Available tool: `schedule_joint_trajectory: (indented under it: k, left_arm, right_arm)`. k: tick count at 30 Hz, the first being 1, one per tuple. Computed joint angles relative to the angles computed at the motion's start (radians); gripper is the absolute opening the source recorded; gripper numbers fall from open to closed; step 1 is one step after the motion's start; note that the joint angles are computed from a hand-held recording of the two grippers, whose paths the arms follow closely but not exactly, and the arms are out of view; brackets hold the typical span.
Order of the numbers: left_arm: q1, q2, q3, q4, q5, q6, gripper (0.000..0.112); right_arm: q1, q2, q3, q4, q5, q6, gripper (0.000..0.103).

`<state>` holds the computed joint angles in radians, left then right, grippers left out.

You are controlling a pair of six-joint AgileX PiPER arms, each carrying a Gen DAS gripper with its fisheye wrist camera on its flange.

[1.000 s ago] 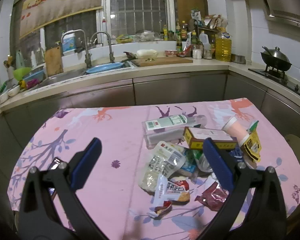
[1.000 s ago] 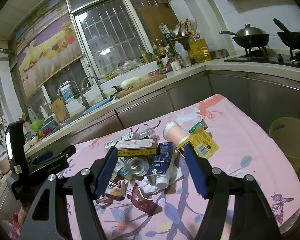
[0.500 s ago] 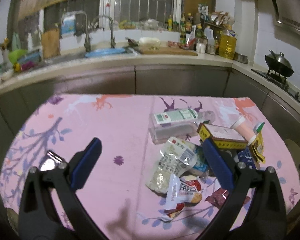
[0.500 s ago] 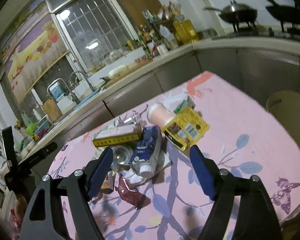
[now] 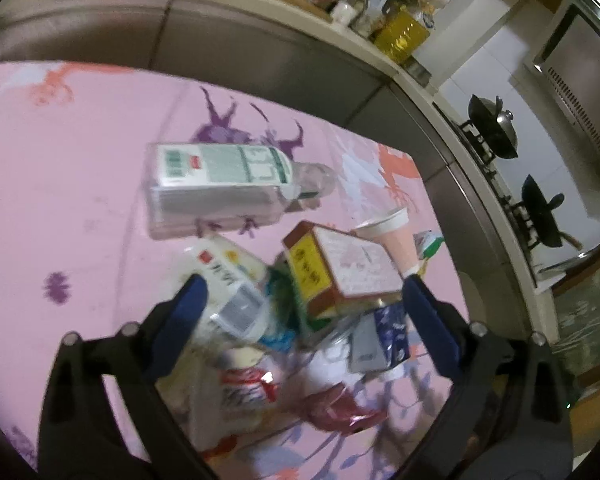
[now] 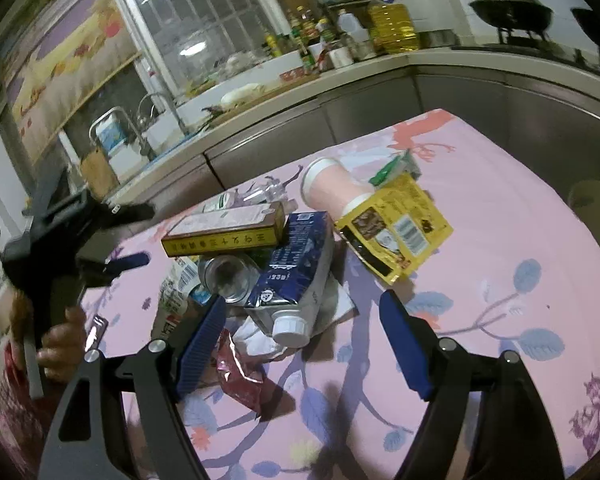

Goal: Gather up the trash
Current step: 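Grasp the yellow seasoning box with the left gripper while the right grasps the blue milk carton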

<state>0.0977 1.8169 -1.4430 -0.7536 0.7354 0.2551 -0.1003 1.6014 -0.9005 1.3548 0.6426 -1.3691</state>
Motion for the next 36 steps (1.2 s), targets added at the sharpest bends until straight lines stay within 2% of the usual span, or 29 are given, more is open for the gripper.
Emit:
schedule_joint_trajectory:
  k: [7, 15, 18, 22, 26, 31, 36]
  left_arm:
    - [0.006, 0.134, -0.144, -0.093, 0.106, -0.006, 0.091]
    - [0.011, 0.185, -0.174, -0.172, 0.18, 0.002, 0.077]
    - [-0.004, 0.194, -0.187, -0.165, 0.186, -0.003, 0.066]
    - [-0.015, 0.186, -0.185, -0.13, 0.178, -0.018, 0.043]
    - [-0.006, 0.149, -0.131, -0.16, 0.163, 0.015, 0.037]
    - [0.024, 0.045, 0.002, -0.229, 0.134, 0.108, 0.027]
    - [0.078, -0.085, 0.123, -0.284, 0.121, 0.21, 0.025]
  right_arm:
    - [0.067, 0.061, -0.053, -0.018, -0.048, 0.015, 0.076]
    - [0.112, 0.112, -0.091, -0.016, -0.098, 0.006, 0.076]
    - [0.121, 0.126, -0.101, -0.006, -0.119, -0.004, 0.076]
    - [0.132, 0.14, -0.11, 0.005, -0.138, -0.014, 0.076]
    - [0.148, 0.157, -0.125, 0.009, -0.157, -0.019, 0.076]
    - [0.162, 0.181, -0.136, 0.009, -0.167, -0.029, 0.076]
    - [0.169, 0.188, -0.132, 0.024, -0.175, -0.049, 0.076]
